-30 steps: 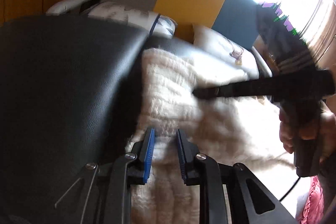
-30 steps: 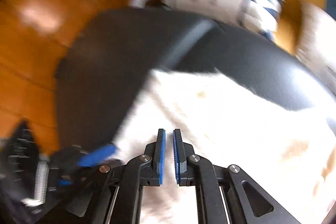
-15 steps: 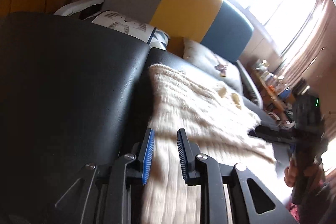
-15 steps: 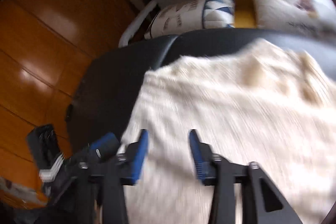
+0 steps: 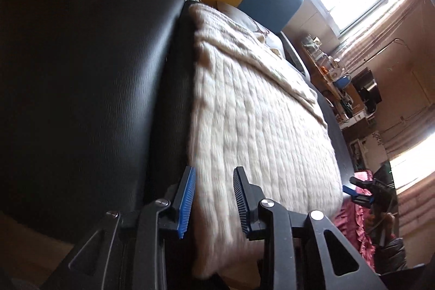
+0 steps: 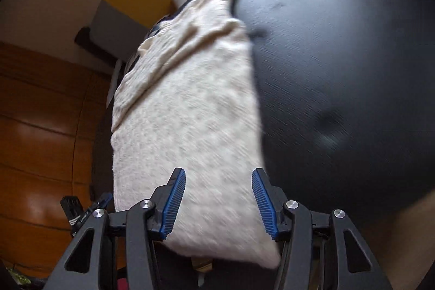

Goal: Fold clothes

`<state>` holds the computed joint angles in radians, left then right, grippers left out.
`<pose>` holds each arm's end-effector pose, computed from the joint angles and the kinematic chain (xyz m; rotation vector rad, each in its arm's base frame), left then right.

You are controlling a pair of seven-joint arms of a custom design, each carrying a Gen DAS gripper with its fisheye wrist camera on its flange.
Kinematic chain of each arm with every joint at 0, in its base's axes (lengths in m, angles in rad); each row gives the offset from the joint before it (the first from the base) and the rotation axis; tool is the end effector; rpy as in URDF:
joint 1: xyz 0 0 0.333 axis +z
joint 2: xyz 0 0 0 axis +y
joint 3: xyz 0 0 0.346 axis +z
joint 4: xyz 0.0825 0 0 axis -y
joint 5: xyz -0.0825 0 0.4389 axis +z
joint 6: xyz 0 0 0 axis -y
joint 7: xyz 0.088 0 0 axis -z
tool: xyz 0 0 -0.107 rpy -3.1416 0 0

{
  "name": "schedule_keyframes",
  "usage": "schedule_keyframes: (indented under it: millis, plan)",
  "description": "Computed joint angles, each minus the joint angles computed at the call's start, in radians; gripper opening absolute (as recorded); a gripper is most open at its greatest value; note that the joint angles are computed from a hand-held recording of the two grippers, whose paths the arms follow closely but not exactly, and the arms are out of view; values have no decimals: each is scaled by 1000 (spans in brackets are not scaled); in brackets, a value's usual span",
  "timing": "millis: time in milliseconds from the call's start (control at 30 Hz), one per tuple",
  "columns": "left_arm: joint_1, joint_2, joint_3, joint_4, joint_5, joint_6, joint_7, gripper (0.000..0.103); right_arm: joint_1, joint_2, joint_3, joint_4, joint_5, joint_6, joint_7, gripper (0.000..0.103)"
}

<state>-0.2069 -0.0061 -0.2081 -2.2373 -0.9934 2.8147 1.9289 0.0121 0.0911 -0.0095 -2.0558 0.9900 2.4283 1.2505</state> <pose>0.5623 -0.2030 0.4170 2.1152 -1.9320 1.1534 0.6417 0.0047 0.4231 -1.3518 1.9632 0.2825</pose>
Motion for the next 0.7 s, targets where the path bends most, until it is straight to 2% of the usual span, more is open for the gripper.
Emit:
schedule_keyframes:
  millis: [67,167,267,367,500,633,700]
  plan:
    - [-4,-20,-1,-29,-2,-13,5,31,-5,-19,-2,-44,55,19,-29,53]
    - [-11,-37,3,-55,-6,-45,25,31,-12,-23,-7,-70,162,3,-126,54]
    - [-21,-53,10,-69,-62,-74,99,31,-21,-8,-13,-63,265,-75,-224,54]
    - [-29,-64,10,-83,-69,-91,133,32,-17,11,-5,-56,320,-95,-290,56]
    - [-39,-73,14,-96,-112,-91,176,32,-37,30,-4,-71,525,-171,-410,82]
    - [-38,-69,22,-94,-195,-113,190,32,-25,24,-4,-84,573,-157,-461,88]
    - [-36,-64,14,-91,-148,-99,140,31,-15,15,-2,-94,594,-128,-473,89]
